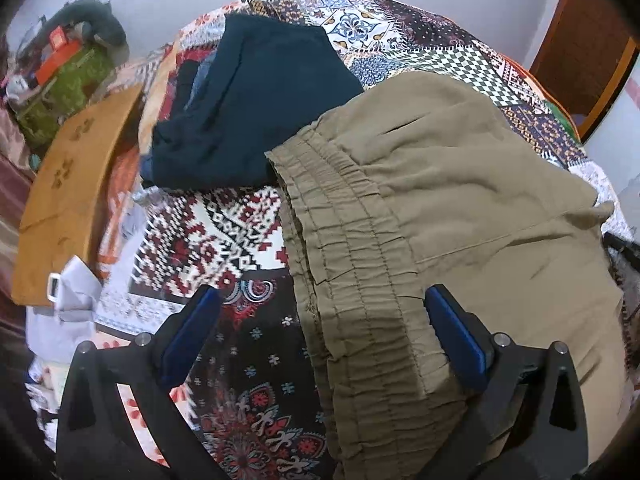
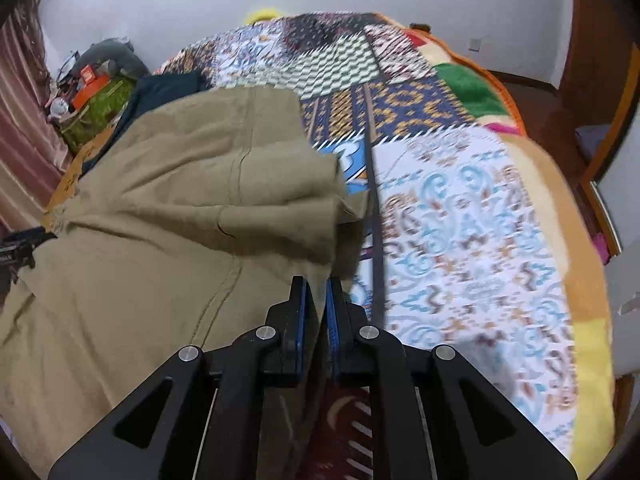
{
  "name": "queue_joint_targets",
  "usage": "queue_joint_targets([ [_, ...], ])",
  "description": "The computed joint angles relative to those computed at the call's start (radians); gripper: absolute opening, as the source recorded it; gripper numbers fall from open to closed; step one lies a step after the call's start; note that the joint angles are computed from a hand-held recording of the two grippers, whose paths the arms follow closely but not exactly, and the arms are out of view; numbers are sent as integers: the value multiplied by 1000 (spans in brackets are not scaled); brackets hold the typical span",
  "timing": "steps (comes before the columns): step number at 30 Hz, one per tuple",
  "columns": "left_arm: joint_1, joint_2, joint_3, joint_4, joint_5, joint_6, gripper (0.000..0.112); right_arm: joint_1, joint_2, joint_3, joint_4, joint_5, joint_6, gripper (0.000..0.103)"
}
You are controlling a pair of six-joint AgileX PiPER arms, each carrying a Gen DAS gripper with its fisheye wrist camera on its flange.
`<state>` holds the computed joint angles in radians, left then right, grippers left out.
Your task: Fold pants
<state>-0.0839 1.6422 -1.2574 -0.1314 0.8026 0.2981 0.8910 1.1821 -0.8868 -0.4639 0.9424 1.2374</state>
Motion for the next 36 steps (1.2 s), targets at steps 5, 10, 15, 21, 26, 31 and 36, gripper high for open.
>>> queue_joint_targets([
  [5, -27, -43, -7, 57, -5, -14, 103, 9, -69, -19, -32, 106, 2, 9],
  [10, -20, -26, -88, 15, 40, 20, 103, -27, -78, -63, -51, 84, -51, 15],
  [15, -11, 74, -213, 13, 109, -4, 103, -124, -21, -90, -9, -57, -148, 46],
  [21, -10, 211, -326, -18, 206, -10, 103, -285, 108, -117, 226, -198, -438, 56],
  [26, 11, 255, -344, -86, 231, 0, 103, -413, 148, -53, 529, -305, -681, 55],
  [31, 38, 262, -331, -146, 229, 27, 103, -355, 161, -47, 424, -319, -622, 15],
  [36, -35, 173, -213, 54, 53, -70, 97, -265, 183, -88, 217, -251, -502, 11],
])
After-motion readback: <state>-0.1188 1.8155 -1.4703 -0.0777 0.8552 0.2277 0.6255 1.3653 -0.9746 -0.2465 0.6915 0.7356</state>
